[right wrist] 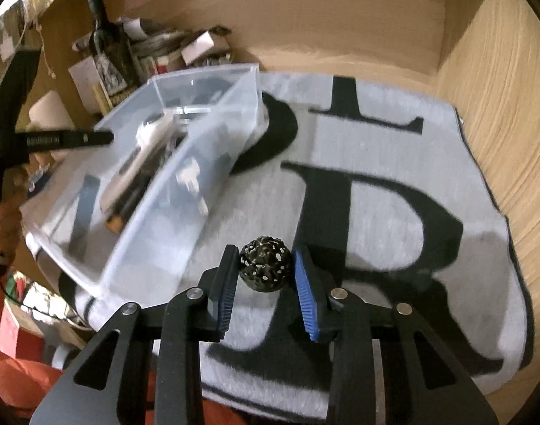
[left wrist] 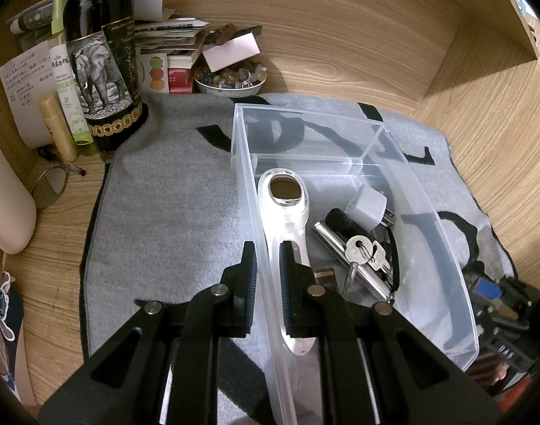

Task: Organize rigid objects
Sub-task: 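Place the black studded ball into the clear box with the right gripper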

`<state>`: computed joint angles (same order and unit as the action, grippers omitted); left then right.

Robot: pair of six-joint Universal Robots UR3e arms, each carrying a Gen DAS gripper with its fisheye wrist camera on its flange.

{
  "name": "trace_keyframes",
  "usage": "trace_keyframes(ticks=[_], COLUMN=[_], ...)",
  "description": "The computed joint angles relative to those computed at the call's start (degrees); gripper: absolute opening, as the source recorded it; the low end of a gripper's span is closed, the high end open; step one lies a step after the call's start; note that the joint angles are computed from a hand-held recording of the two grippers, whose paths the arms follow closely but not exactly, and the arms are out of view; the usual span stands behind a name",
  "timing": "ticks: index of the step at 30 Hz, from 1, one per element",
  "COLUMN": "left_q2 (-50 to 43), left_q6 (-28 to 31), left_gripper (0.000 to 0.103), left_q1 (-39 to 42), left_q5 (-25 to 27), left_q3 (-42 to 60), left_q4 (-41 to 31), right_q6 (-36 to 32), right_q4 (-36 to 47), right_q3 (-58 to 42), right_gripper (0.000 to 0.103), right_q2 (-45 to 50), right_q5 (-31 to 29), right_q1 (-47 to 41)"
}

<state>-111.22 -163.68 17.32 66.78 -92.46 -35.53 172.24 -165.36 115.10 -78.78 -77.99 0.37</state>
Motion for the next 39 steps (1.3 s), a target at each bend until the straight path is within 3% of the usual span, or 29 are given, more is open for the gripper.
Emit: trace_keyframes(ticks=[10, 20, 33, 39], left_q2=[0.5, 0.7, 0.8, 0.7], left_q6=[-0.2, -0.2, 0.5, 0.3], left_gripper=[0.011, 0.011, 0.011, 0.011], left_q1=[0.1, 0.2, 0.3, 0.1], left_q5=[-0.4, -0.4, -0.2, 0.0], left_q3=[-0.2, -0.4, -0.5, -0.2], left_q4=[-0.5, -0.4, -0.3, -0.3], right_q6=[1.8, -1.0, -4.7, -6.1], right_q4=[-0.9, 4.5, 23.4, 28.6], right_q3=[-10.9, -28.3, -51.4, -56.9], right_gripper=[0.029, 0.029, 0.029, 0.03], right_q2=[3.9, 13.8, 27.9, 30.6], right_q5=[3.1, 2.8, 3.6, 3.2], right_q1=[1.1, 6.4, 9.9, 10.4])
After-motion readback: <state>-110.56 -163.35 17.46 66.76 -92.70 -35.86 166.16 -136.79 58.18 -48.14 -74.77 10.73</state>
